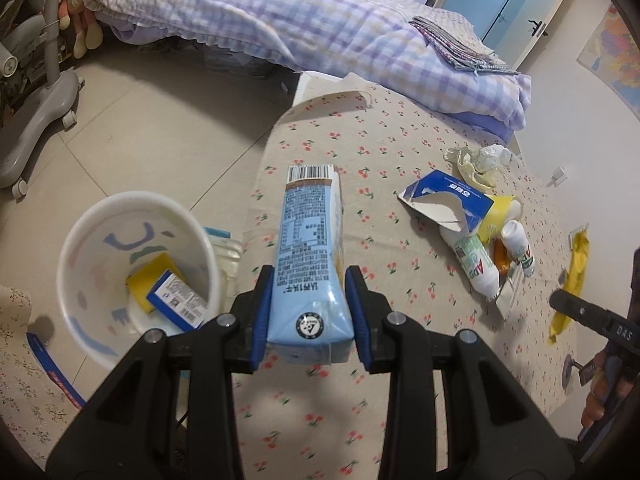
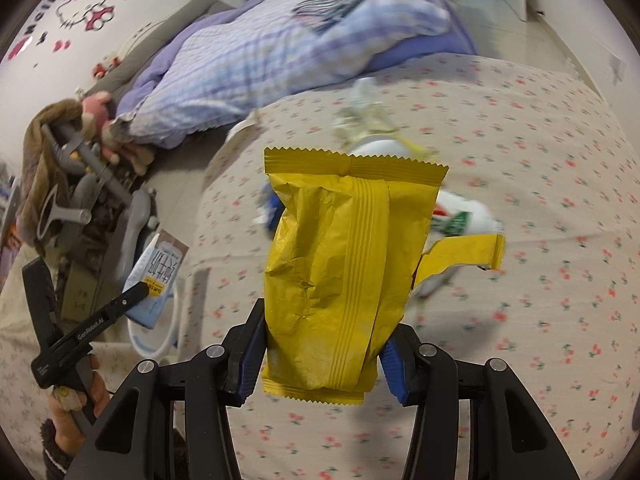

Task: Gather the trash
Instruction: 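Drop the light-blue carton into the white bin with the left gripper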

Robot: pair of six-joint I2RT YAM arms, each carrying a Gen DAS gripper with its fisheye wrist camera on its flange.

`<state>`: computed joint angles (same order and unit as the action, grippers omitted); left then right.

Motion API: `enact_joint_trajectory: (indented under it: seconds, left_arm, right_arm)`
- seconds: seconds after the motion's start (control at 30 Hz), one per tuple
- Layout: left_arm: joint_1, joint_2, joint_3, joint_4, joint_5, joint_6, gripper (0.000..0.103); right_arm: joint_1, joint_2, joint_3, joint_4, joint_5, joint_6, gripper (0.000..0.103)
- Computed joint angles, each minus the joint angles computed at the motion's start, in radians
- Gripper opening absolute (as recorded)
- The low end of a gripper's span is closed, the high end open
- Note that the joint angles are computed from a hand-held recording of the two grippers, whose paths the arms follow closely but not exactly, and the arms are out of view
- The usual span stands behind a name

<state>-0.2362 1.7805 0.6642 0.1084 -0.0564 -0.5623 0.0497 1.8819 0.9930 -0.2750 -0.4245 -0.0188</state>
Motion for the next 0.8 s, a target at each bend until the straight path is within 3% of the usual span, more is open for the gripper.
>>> enact_joint_trajectory:
  seconds: [0.33, 0.8]
  left_arm:
    - [0.153, -0.138, -0.162, 0.027, 0.049, 0.043, 0.037]
    - [0.405, -0.128, -0.222, 0.023, 0.110, 0.161, 0.037]
  right_arm:
    - [0.234, 0.048, 0.045, 0.035, 0.038, 0.112, 0.051]
    - [0.481, 0.235, 0.225, 0.037, 0.094, 0.231, 0.051]
